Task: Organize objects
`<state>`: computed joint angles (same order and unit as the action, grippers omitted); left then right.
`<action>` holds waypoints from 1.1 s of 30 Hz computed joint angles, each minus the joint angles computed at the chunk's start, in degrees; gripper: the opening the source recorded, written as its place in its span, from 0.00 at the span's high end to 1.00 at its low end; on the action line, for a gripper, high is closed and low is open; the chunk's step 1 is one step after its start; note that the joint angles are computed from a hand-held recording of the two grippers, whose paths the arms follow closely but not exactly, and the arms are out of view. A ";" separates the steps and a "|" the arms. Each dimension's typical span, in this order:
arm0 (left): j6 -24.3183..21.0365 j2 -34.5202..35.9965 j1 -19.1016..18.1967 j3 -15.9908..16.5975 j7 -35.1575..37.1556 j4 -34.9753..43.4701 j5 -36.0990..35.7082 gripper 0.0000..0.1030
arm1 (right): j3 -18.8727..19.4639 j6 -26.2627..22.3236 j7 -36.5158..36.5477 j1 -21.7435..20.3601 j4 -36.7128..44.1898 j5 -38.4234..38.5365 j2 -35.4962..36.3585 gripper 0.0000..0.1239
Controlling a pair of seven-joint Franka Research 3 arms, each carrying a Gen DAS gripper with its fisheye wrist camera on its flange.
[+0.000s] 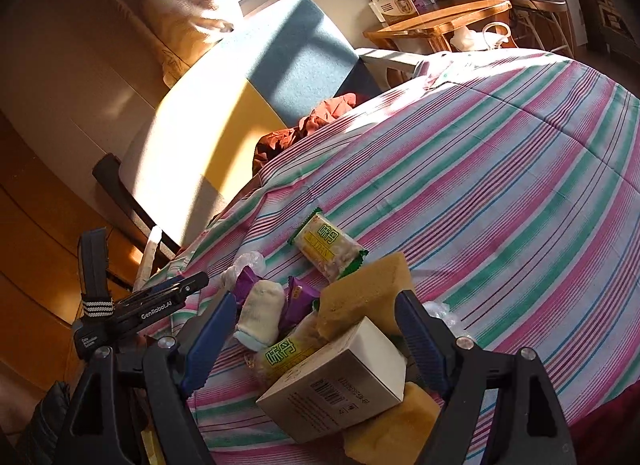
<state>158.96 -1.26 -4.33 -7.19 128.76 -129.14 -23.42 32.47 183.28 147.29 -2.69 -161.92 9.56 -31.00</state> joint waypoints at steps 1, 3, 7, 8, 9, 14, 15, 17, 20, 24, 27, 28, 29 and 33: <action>0.29 1.23 -0.13 -0.29 -0.83 0.88 2.61 0.49 | -0.64 0.40 -0.22 0.64 -0.04 0.04 0.40 0.33; 0.51 3.44 -0.17 -1.00 -1.18 2.47 5.75 0.49 | -1.40 1.01 -0.67 1.47 -0.09 0.31 0.87 0.33; -1.41 7.26 0.47 -2.76 -0.68 5.73 9.83 0.48 | -2.68 2.10 -1.51 2.93 -0.56 1.68 1.18 0.33; -2.65 7.98 0.73 -3.36 0.29 6.57 9.88 0.48 | -3.01 2.19 -1.75 3.27 -0.62 2.08 1.25 0.33; -3.04 8.57 0.84 -3.66 0.36 7.08 10.61 0.48 | -3.17 2.36 -1.91 3.47 -0.70 2.48 1.35 0.33; -7.62 9.71 3.36 -5.52 1.15 8.37 5.09 0.66 | -2.78 2.36 -1.97 3.03 -1.23 4.21 0.81 0.33; -7.27 8.81 3.74 -5.70 2.21 7.32 3.15 0.67 | -2.45 2.42 -1.71 2.58 -1.44 4.54 0.51 0.33; -7.59 7.04 4.16 -5.30 2.80 5.65 -0.46 0.68 | -0.97 2.29 -0.53 0.92 -2.17 5.36 -0.90 0.33; -6.13 3.62 4.22 -3.99 4.74 1.99 -6.09 0.68 | 0.48 2.97 2.06 -0.77 -3.72 6.69 -2.88 0.33; -5.20 -1.64 3.01 -1.12 8.23 -2.50 -13.16 0.68 | 0.91 3.15 4.87 -1.66 -5.31 7.96 -4.42 0.33; -5.33 -6.31 1.51 1.79 11.05 -6.18 -17.07 0.68 | -0.59 2.82 4.69 -0.56 -5.04 7.63 -3.37 0.33; -5.79 -8.00 0.85 2.88 12.16 -7.41 -18.44 0.68 | -0.63 2.38 4.46 -0.59 -4.73 7.29 -3.14 0.34; -6.09 -9.16 0.22 3.83 12.82 -8.28 -19.25 0.68 | -0.60 1.92 4.13 -0.75 -4.32 6.77 -2.89 0.34; -8.57 -15.40 -1.78 7.72 14.78 -12.87 -21.42 0.68 | -4.15 1.47 1.42 2.57 -2.60 4.93 0.36 0.34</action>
